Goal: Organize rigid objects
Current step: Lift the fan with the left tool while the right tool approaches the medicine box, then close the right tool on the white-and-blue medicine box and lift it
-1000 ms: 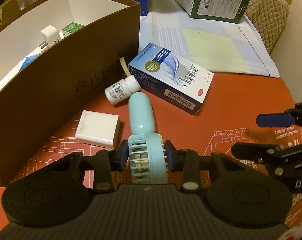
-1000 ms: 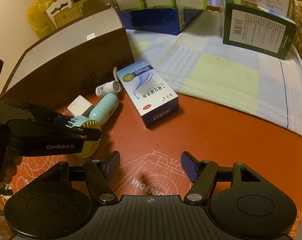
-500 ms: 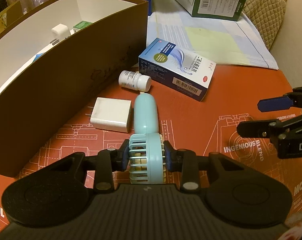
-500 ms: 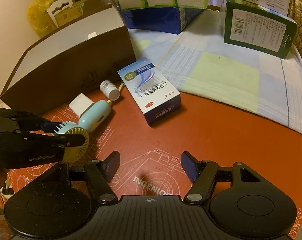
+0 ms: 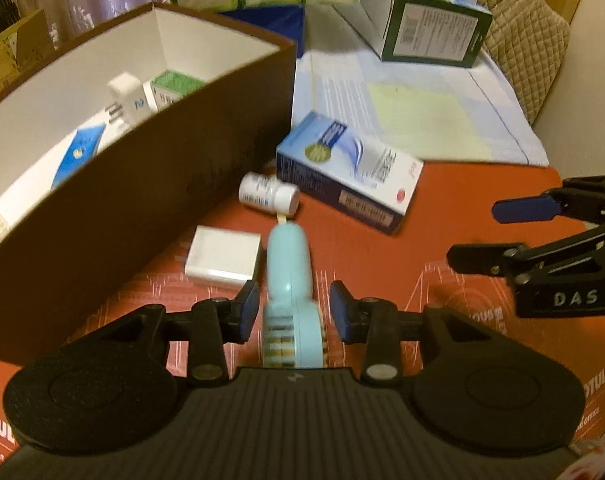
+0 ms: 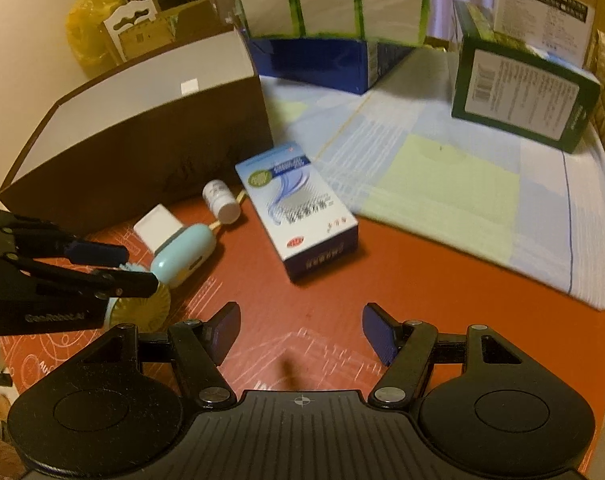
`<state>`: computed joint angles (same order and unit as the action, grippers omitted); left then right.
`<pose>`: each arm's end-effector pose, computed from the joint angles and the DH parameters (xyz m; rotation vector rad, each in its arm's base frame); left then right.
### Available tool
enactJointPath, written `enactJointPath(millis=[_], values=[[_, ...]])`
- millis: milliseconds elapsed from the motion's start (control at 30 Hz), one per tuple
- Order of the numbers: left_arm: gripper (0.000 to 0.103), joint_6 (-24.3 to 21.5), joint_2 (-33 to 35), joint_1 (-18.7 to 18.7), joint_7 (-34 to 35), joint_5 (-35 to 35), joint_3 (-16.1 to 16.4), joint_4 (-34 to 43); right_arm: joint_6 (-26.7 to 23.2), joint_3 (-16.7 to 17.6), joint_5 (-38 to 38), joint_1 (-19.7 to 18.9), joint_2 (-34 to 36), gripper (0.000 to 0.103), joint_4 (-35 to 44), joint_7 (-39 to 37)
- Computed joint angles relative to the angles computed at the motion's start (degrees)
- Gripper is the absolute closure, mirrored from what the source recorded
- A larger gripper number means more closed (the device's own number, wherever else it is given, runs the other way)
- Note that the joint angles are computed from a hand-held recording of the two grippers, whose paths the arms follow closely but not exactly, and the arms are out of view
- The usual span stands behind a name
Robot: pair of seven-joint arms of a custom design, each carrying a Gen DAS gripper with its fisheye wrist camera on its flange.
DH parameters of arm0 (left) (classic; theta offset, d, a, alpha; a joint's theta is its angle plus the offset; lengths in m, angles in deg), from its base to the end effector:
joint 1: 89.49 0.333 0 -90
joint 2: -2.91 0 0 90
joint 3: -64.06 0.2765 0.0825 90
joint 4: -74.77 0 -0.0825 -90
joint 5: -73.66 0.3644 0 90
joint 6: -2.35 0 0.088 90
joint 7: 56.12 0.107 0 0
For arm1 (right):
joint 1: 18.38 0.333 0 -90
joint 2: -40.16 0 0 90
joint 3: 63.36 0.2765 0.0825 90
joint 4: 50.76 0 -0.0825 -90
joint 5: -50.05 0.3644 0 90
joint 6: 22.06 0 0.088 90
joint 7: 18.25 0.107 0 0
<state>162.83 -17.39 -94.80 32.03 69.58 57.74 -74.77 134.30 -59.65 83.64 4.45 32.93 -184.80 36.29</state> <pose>0.4382 -0.0866 0.4076 -1.8264 2.0475 -0.6029 0.4688 0.2112 0.4107 -2.2492 1.1804 -0.1918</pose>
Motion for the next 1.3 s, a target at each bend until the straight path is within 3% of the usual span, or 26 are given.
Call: enactJointPath(millis=[433,867,1133,1300], values=[[0.069,0.73,8.88,2.22,-2.04,3.16,-0.67,8.17,2.02,2.50,3.87,-1.83,10.69,0.038,10.71,-9.79],[0.069,-0.54,14.10,3.44,-3.25,5.02,-0.63,13.18,2.01,6.64,-4.50,-4.76,21.26,0.038,20.31,-12.68],[0.069,-0.94,14.62,3.49,-3.29,5.10,-0.61,13.64,1.20,8.25,-4.10,-6.35,21.72,0.039,20.73,-13.80],[0.069,-0.91,13.05,3.60,-3.67,4.76,-0.45,12.12,2.05,7.36,-5.34,-5.47,19.13,0.039,17.45,-11.31]])
